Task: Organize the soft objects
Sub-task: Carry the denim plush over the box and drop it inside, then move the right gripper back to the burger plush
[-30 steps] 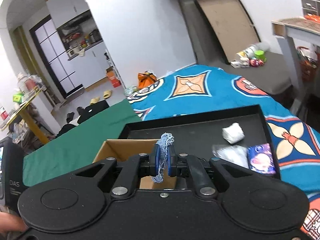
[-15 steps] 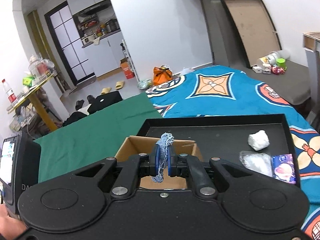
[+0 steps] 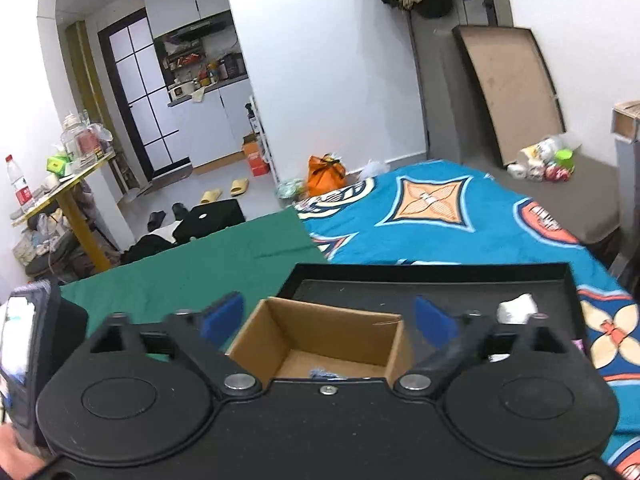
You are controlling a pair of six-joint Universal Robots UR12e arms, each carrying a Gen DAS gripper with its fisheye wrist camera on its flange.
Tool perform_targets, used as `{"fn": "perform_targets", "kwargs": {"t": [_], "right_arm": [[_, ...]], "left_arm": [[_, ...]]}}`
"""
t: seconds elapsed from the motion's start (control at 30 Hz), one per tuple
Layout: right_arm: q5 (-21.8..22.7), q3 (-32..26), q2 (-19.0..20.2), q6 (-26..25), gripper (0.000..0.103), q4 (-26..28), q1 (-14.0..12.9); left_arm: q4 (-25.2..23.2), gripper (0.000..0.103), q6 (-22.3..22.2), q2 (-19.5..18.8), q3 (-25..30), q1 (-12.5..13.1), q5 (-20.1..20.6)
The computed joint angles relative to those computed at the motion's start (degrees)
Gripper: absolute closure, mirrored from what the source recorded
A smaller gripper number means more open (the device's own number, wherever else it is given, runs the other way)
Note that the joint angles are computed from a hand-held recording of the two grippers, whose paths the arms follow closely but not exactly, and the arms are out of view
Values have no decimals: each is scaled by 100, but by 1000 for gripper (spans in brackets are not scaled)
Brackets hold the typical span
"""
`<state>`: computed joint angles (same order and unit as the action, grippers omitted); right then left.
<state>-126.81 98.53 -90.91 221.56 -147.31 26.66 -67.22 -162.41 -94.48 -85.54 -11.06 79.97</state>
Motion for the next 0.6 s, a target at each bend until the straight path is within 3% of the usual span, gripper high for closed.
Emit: {"fn": "perform_targets", "kwargs": {"t": [0.13, 0.3, 0.5, 0.6], "right_arm": [[227, 138, -192, 272, 4, 191, -98], [-55, 303, -347, 460, 3, 417, -61], [-144, 492, -508, 495, 3, 563, -56], [-71, 580, -600, 575, 2, 657, -95]], "left_arm": [[91, 88, 12, 28, -31, -27, 80], [140, 86, 8, 54, -50, -47, 156], [312, 63, 124, 96, -109, -87, 207], [447, 59, 179, 127, -159, -112, 246]]}}
